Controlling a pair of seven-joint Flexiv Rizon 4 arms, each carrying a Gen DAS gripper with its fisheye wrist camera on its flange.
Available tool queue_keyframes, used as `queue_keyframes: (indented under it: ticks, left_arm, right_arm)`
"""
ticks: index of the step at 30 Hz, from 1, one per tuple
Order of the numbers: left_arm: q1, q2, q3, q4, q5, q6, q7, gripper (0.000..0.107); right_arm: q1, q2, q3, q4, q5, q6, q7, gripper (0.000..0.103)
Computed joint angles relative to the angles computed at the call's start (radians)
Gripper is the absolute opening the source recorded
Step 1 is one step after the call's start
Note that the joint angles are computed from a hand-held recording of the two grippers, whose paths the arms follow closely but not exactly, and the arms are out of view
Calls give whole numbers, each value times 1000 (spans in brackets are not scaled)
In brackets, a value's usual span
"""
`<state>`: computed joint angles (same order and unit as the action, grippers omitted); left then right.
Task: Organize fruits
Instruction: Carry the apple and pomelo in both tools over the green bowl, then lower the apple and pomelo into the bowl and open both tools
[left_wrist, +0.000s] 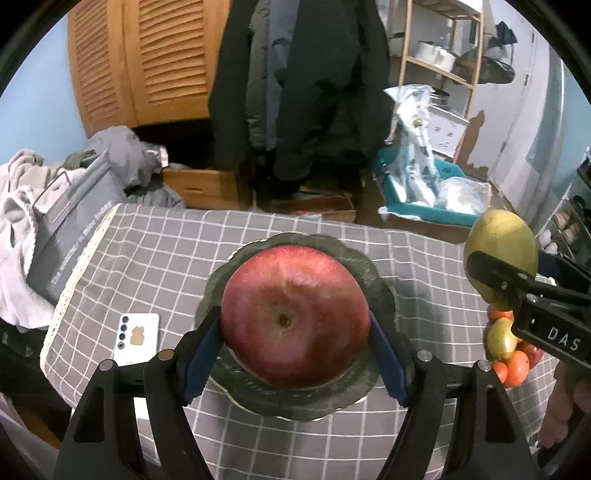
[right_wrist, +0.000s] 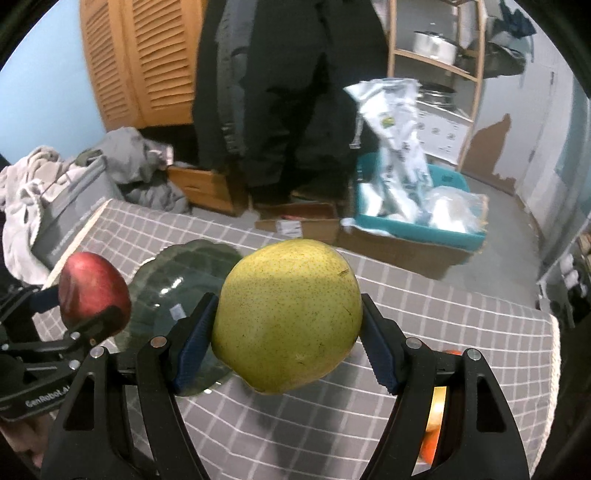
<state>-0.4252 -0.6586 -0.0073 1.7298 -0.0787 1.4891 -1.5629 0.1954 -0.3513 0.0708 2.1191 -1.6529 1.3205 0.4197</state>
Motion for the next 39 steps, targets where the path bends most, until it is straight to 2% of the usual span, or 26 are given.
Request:
queue_keyframes:
  ticks: [11, 19, 31, 39]
  left_arm:
    - [2, -63, 40, -66, 14, -92, -14, 77]
    - [6, -123, 57, -135, 38, -183, -51, 77]
    - [33, -189, 31, -215, 44, -312, -68, 77]
    - [26, -219, 32, -264, 64, -398, -76, 77]
  right_arm:
    - [70, -144, -40, -114, 164, 88, -150, 75]
    - [128, -234, -70, -151, 380, 141, -328, 75]
    - [231, -270, -157, -149, 578, 204, -464, 75]
    - [265, -284, -172, -143, 707, 221, -549, 75]
